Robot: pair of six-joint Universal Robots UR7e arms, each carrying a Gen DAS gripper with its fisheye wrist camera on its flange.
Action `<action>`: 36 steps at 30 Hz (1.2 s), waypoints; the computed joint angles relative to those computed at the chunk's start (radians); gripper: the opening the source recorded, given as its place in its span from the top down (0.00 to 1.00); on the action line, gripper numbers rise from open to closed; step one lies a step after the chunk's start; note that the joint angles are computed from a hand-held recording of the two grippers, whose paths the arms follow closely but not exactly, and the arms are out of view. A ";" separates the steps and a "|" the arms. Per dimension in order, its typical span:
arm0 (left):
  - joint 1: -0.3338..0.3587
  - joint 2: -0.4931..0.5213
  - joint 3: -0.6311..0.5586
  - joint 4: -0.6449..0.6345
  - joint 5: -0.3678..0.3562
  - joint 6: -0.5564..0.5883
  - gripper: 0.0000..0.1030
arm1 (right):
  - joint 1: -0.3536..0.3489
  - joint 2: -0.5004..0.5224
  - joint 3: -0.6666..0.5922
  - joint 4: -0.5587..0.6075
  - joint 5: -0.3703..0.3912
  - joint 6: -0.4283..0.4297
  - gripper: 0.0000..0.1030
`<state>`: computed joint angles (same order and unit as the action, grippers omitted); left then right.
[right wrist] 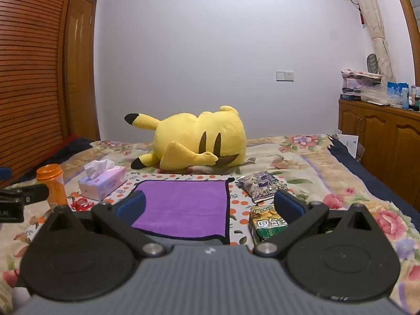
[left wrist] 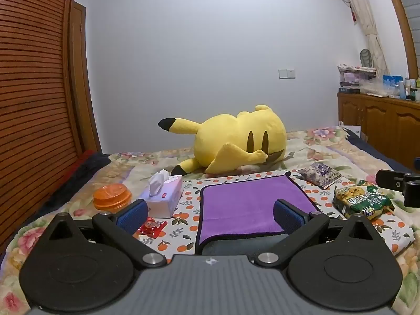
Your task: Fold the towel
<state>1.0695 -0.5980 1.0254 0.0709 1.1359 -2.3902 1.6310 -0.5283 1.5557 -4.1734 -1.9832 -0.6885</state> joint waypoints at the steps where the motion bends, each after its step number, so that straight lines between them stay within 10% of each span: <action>1: 0.000 0.000 -0.001 0.001 0.001 -0.001 0.00 | 0.000 -0.001 0.001 0.002 -0.002 0.000 0.00; 36: 0.005 0.005 -0.014 0.004 0.002 0.014 0.00 | -0.004 -0.008 0.008 -0.001 0.004 -0.004 0.00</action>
